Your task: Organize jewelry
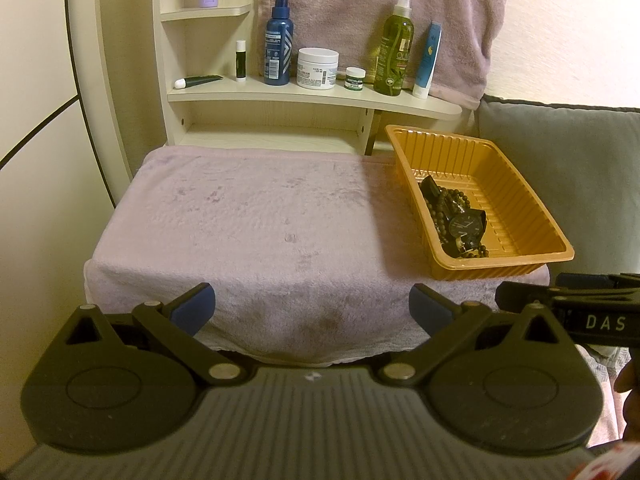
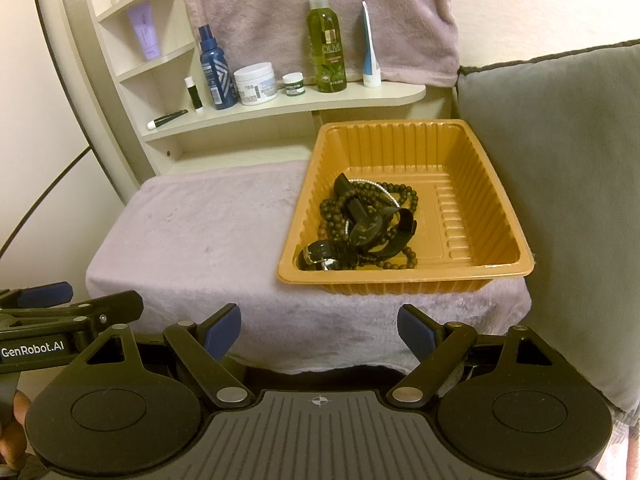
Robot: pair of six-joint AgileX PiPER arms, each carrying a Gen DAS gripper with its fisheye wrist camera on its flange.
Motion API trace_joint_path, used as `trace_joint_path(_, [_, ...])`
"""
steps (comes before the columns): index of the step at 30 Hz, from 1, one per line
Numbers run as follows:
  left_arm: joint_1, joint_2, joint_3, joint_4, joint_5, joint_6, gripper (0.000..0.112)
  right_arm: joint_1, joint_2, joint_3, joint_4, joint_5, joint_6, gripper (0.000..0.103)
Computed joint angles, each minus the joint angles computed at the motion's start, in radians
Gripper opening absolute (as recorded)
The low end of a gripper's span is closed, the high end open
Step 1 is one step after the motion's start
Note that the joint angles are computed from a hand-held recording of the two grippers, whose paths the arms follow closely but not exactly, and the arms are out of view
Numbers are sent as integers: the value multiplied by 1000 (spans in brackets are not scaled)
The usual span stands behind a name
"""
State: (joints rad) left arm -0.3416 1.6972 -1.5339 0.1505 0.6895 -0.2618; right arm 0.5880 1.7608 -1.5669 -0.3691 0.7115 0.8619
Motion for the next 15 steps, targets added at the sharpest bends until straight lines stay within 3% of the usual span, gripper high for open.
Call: trace_joint_path(15, [0, -1, 1, -1, -1, 0, 102, -1, -1, 0, 3, 0, -2, 85])
